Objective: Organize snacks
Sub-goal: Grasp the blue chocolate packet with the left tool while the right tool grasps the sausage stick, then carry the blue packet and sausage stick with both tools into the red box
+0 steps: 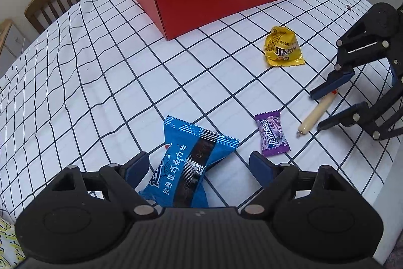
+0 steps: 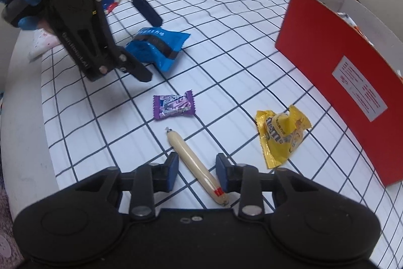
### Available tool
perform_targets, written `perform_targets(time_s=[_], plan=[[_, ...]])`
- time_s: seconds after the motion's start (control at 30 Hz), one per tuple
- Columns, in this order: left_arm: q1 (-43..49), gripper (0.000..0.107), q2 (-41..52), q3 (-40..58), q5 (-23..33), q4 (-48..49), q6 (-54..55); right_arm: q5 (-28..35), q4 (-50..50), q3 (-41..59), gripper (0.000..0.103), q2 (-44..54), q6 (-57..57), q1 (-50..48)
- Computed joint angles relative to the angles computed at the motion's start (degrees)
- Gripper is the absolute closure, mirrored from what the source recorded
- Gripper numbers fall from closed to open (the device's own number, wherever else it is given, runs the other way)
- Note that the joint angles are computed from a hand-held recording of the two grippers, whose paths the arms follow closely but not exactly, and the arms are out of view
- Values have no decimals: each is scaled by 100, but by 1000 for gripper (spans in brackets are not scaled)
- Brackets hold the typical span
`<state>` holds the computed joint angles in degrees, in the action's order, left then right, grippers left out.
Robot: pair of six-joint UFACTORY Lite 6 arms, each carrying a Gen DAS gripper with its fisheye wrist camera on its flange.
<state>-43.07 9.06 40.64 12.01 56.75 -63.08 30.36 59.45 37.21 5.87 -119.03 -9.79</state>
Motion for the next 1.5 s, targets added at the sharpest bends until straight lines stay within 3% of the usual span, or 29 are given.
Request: perform_targets(time_s=[0.2, 0.43, 0.67, 0.83, 1.5], plan=[[-114, 36, 21, -10, 178, 341, -593, 37, -76, -69, 82, -76, 53, 21], [-296, 71, -115, -98, 650, 547, -1218, -312, 698, -691, 94, -604, -402, 132], [-569, 75, -178, -196, 980, 783, -2386, -896, 1825, -1230, 95, -1079, -476, 321], [-896, 75, -243, -194, 1393, 718, -3101, -900, 2186, -1360, 95, -1182, -127, 45], [-1544, 75, -1195, 288, 2098, -997, -2934, 70, 645, -1311, 95, -2713, 2571, -1336]])
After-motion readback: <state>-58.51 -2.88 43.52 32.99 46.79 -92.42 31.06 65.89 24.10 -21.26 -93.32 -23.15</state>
